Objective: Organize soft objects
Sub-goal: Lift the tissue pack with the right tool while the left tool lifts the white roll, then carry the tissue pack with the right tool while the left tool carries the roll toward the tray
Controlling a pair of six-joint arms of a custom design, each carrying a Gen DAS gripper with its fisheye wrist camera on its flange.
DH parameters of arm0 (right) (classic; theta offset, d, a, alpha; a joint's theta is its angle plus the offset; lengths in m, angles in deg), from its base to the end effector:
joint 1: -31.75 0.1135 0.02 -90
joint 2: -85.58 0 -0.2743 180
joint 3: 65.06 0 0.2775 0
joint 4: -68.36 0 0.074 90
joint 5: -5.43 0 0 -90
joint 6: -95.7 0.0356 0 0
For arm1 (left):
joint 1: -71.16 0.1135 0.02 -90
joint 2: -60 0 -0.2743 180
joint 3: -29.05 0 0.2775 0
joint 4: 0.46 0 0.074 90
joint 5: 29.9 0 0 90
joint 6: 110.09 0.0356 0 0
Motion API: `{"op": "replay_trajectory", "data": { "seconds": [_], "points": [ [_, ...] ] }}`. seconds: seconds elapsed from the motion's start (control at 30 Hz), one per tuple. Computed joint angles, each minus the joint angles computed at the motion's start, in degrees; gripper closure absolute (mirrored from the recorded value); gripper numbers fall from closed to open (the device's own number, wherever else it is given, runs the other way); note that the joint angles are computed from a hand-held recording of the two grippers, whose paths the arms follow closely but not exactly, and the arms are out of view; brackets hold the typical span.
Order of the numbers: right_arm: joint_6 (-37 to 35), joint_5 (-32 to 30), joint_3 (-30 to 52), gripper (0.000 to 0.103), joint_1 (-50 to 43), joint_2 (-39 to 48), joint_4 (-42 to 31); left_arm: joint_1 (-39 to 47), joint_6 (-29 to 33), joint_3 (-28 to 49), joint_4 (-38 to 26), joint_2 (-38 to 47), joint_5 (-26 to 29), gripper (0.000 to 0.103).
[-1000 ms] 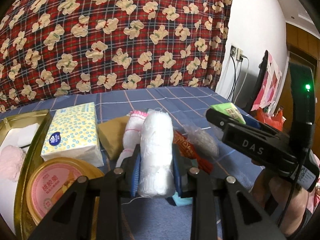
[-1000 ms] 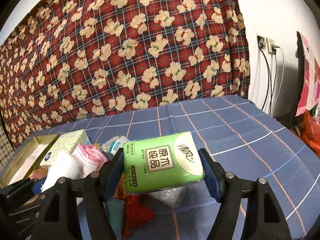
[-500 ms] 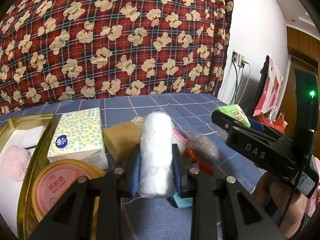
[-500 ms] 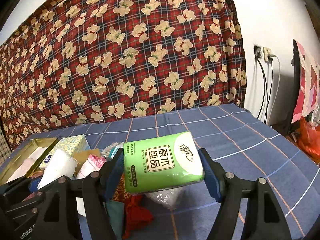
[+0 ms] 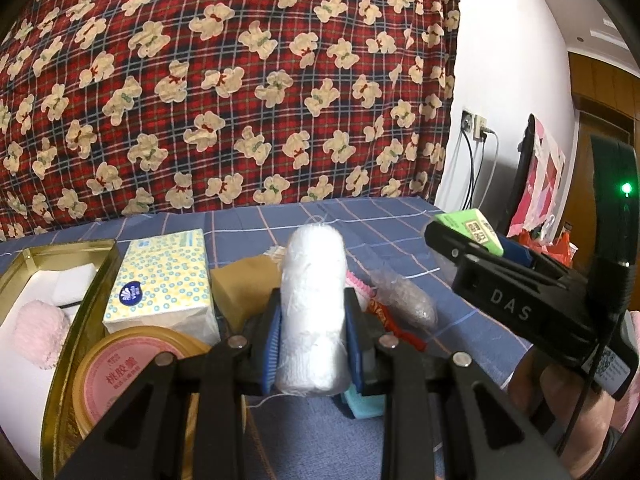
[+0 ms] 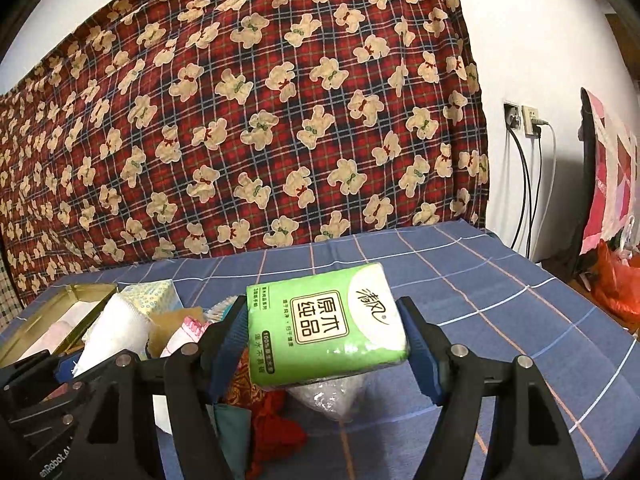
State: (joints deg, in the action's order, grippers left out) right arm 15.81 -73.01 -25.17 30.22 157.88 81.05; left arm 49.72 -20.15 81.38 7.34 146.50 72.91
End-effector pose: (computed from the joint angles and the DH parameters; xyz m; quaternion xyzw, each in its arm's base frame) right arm 0.2731 -0.0144 0.1893 0.1402 0.8035 -0.0393 0.5772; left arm 0.3045 -0.1281 0.1831 0.2144 0.8189 -0.1908 0.4970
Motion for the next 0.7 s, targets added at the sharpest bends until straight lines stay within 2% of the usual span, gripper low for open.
{"op": "replay_trajectory", "data": {
  "seconds": [0.7],
  "points": [
    [0.9, 0.7, -2.6, 0.029, -0.4, -2.2, 3.5, 0.0, 0.7, -3.6, 5.5, -2.5, -0.4, 0.077]
  ]
}}
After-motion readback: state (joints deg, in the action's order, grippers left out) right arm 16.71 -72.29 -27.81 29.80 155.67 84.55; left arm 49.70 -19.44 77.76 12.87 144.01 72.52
